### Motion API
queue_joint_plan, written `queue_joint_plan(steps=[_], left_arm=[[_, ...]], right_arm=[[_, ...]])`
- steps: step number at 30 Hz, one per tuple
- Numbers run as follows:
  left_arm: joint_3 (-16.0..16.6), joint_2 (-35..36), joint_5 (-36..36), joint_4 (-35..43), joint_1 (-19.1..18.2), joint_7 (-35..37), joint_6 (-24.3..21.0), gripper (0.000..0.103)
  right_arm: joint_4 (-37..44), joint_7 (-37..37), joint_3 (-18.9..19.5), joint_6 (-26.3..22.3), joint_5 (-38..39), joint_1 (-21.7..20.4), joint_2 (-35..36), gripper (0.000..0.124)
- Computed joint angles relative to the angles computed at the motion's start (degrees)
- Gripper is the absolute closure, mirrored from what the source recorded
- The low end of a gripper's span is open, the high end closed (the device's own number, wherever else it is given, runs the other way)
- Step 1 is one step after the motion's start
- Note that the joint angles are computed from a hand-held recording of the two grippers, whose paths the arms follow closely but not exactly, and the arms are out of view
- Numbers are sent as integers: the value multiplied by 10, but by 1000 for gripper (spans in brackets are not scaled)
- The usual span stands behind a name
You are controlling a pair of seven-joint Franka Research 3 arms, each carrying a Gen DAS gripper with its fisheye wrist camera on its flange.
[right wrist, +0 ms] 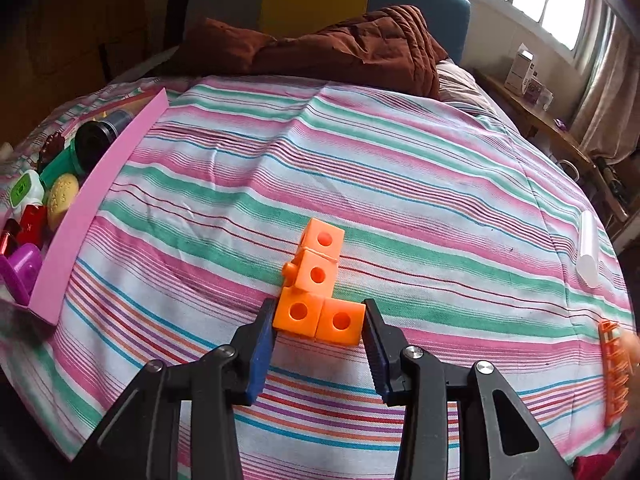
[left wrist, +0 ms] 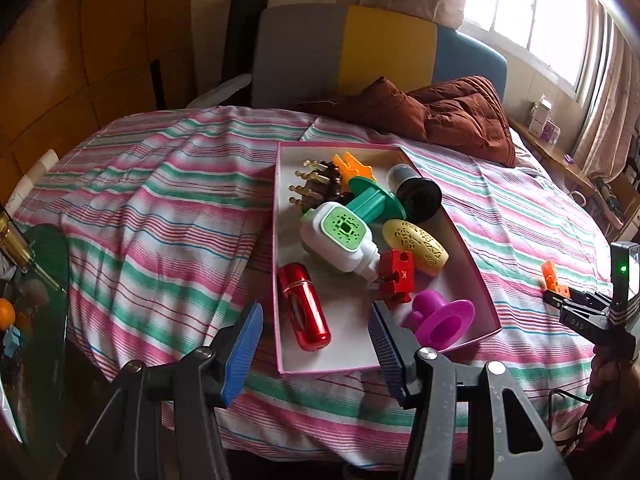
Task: Organize rigid objects
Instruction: 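Carry the orange cube block into the tray and open the right tool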
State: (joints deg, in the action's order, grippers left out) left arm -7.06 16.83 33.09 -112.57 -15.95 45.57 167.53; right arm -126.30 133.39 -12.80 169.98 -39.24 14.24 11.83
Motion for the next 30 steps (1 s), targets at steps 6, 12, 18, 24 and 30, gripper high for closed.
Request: queue_joint_plan(steps=[6, 12, 18, 24, 30], left_arm=[[7, -7, 2, -13, 6, -12, 11, 48], [24, -15, 29, -21, 1, -42, 20, 48], [33, -18, 70, -18, 0, -81, 15, 48], [36, -18, 109, -13, 0, -109, 10, 47], [30, -16, 115, -10, 6, -114, 11, 47]], right_arm=[[21, -110, 65, 49, 128, -19, 0, 82], [96, -281, 182, 68, 267, -52, 47, 82], [208, -359, 219, 23, 328, -36, 129, 82], [290, -370, 172, -36, 355, 21, 189, 82], [278, -401, 151, -21, 406, 39, 184, 80]])
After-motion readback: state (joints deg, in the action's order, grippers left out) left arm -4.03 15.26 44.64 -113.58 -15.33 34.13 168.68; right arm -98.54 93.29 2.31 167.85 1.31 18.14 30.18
